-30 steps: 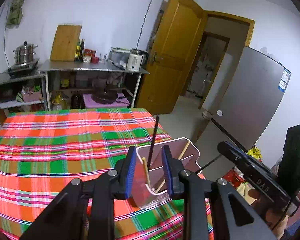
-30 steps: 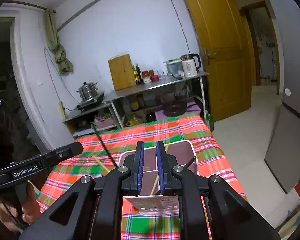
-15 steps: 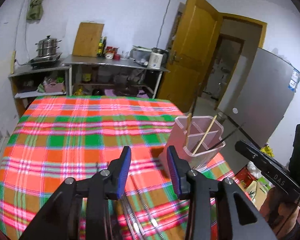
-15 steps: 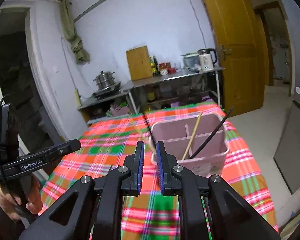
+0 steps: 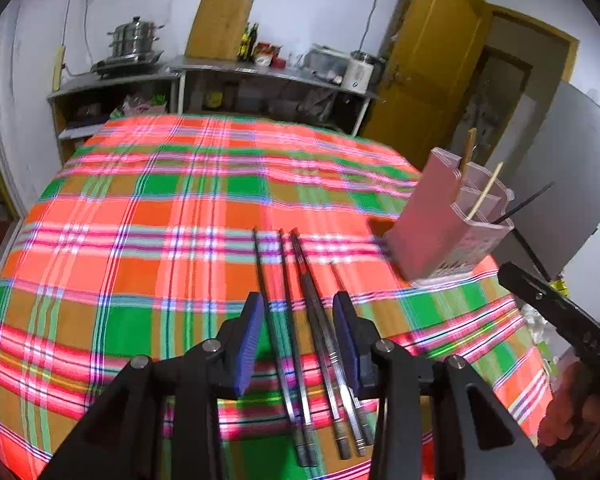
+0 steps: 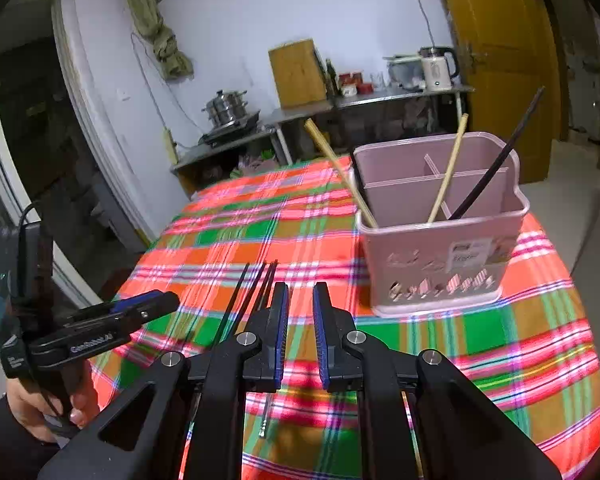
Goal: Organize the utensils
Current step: 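Move both tools back down to the remaining chopsticks, then close the left tool on a black chopstick while the right tool grasps another black chopstick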
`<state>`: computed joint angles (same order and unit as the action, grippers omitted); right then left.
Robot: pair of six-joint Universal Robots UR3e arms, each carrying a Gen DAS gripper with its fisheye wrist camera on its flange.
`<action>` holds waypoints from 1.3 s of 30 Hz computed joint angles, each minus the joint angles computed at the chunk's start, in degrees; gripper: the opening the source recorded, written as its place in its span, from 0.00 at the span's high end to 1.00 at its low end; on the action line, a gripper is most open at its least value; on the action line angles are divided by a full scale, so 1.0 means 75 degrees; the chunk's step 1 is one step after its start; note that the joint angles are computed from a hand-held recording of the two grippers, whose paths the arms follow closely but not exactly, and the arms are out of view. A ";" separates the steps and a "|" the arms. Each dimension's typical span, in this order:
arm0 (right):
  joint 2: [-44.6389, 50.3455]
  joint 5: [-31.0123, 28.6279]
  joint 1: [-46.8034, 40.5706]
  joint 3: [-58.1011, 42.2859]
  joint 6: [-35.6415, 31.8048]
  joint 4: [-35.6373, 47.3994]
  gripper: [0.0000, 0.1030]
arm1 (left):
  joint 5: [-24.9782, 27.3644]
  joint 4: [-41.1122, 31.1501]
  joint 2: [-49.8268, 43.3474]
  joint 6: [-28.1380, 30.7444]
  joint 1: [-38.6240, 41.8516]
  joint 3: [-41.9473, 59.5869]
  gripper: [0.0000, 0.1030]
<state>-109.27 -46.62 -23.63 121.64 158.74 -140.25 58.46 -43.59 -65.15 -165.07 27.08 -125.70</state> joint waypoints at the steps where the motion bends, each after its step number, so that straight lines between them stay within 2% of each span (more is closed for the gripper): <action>1: 0.0076 -0.0072 0.0108 0.0039 0.0024 -0.0078 0.88 | 0.0041 0.0064 -0.0081 0.0003 -0.0006 -0.0048 0.64; 10: 0.1472 -0.0760 0.1273 -0.0359 0.0512 -0.0915 0.88 | 0.0598 0.0973 -0.1656 -0.0258 -0.0429 0.0310 0.68; 19: 0.3531 -0.1653 0.2595 -0.1859 0.1232 -0.1401 0.89 | 0.0927 0.1499 -0.3242 -0.0499 -0.0779 0.1194 0.70; 30: 0.5633 -0.2310 0.3341 -0.3920 0.1670 -0.1078 0.89 | 0.0786 0.1749 -0.4083 -0.0505 -0.0849 0.1689 0.71; 37: 0.6213 -0.2404 0.3531 -0.4626 0.1710 -0.0764 0.90 | 0.0934 0.2059 -0.4246 -0.0461 -0.1001 0.1714 0.72; 39: 0.6308 -0.2476 0.3574 -0.4732 0.1707 -0.0745 0.91 | 0.1171 0.2167 -0.4274 -0.0461 -0.1143 0.1730 0.75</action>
<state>-61.96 -65.20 3.17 86.14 171.54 -145.84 67.24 -27.33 -97.21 -168.53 18.50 -112.72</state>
